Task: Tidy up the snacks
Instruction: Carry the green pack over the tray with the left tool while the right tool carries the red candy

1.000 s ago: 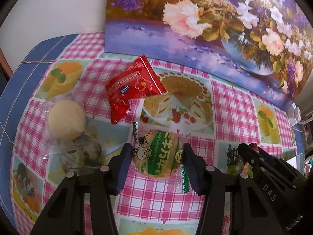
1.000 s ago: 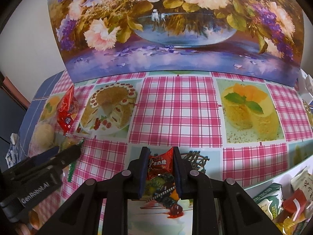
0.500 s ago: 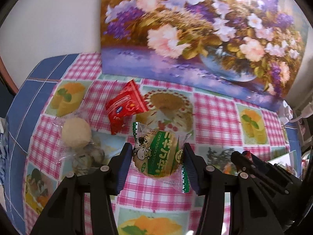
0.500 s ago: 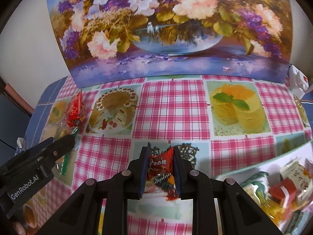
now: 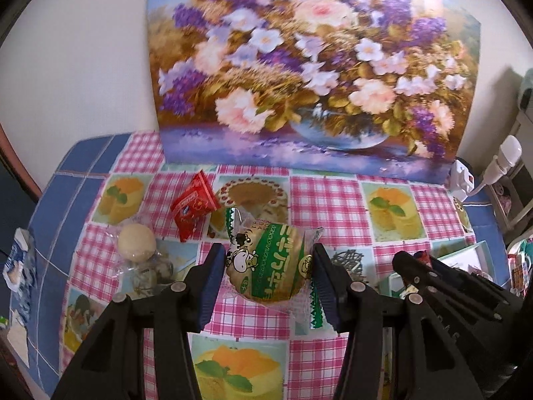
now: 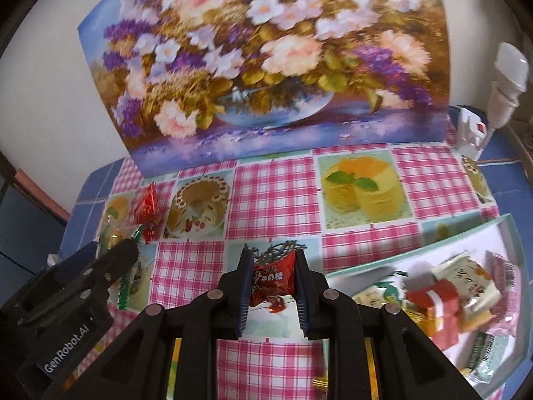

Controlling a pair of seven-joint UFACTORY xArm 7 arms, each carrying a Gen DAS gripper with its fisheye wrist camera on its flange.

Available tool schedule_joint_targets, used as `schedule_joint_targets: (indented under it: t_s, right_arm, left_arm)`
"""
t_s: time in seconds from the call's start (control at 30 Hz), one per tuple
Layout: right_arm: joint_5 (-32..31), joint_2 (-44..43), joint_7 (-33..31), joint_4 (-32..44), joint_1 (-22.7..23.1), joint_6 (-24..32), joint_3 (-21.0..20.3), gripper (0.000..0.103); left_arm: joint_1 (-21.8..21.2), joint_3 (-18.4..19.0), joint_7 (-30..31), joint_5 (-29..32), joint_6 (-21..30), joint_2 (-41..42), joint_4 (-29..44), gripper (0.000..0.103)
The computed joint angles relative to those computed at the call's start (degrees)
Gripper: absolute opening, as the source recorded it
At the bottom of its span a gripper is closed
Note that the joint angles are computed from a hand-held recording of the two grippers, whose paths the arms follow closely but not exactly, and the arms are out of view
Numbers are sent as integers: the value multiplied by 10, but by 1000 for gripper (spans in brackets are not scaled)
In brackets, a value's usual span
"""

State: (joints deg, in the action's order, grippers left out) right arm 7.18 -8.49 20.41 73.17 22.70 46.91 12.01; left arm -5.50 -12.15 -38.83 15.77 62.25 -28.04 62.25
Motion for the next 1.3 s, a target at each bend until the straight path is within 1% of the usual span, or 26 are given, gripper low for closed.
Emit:
schedule_joint_targets:
  t_s: [0.13,0.23,0.4,0.53,0.7,0.9,1.0,1.3]
  right_arm:
    - [11,-19,2,-9,-11,1,-12,25]
    - [17,-35,0,-17,-24,6,-24,25]
    - [-7,-54,13,-27,-58,26,-37,25]
    - [-1,-73,17,-47,-85,28,-57,25]
    - [3,-85,9,-64,-113,29,-75,25]
    - [11,-88,5,-87,-140,36,-90,25]
    - [18,-88,5,-98,-150,40,-96,25]
    - [39,-75,-10,-121,-163,37,-104,25]
  left_arm:
    - [-8,-19,-1,14,2,13,25,54]
    - [-22,-32,0,19,-6,29,43,54]
    - [-53,-37,7,4,-33,59,62,54]
    - [-78,-46,13,3,-38,103,90,54]
    - [-107,-44,6,2,-44,144,116,54]
    - [-138,-41,-6,15,-54,190,144,54]
    - [-151,-36,-13,22,-69,209,153,54]
    - [-188,-25,-9,37,-87,262,171,54]
